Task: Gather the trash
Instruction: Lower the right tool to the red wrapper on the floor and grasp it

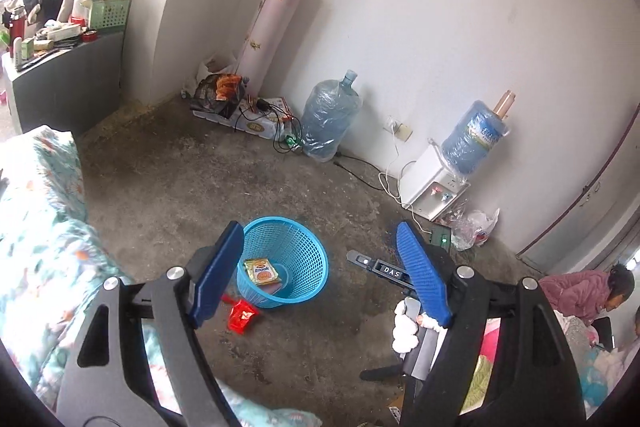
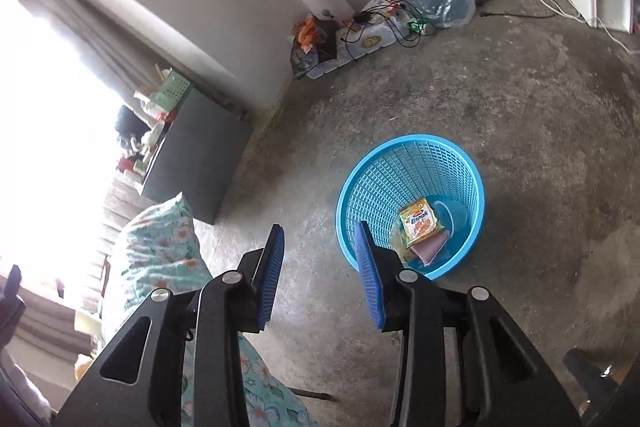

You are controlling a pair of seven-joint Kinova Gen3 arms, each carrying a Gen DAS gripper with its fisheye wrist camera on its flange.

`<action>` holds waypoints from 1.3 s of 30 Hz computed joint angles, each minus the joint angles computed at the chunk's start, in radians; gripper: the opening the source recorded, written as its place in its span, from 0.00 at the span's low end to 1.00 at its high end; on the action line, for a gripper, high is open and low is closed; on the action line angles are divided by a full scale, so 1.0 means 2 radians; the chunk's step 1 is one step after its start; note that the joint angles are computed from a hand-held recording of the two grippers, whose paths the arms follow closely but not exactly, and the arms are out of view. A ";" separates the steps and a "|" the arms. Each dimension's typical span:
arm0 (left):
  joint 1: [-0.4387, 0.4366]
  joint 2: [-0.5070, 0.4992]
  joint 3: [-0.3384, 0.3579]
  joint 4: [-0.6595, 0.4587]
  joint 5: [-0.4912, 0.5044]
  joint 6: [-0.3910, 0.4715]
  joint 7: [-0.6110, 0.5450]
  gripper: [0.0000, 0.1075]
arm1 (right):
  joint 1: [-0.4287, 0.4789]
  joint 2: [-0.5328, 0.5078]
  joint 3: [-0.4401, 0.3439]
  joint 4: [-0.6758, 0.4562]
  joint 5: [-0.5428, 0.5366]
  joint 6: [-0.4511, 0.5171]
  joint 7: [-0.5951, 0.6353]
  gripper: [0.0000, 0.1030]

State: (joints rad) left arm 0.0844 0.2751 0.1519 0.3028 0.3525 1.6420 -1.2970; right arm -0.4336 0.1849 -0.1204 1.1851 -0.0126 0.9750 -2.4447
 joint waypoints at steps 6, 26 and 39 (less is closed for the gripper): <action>-0.113 -0.119 -0.048 0.113 0.078 0.034 -0.038 0.75 | -0.005 0.006 -0.023 0.078 -0.065 -0.043 0.023 0.39; -0.136 -0.230 -0.372 0.182 0.115 0.099 -0.124 0.77 | -0.143 0.348 0.043 -0.112 0.041 0.094 -0.084 0.45; -0.098 -0.230 -0.405 0.182 0.052 0.115 -0.097 0.77 | -0.121 0.442 0.050 -0.239 0.039 0.180 -0.069 0.53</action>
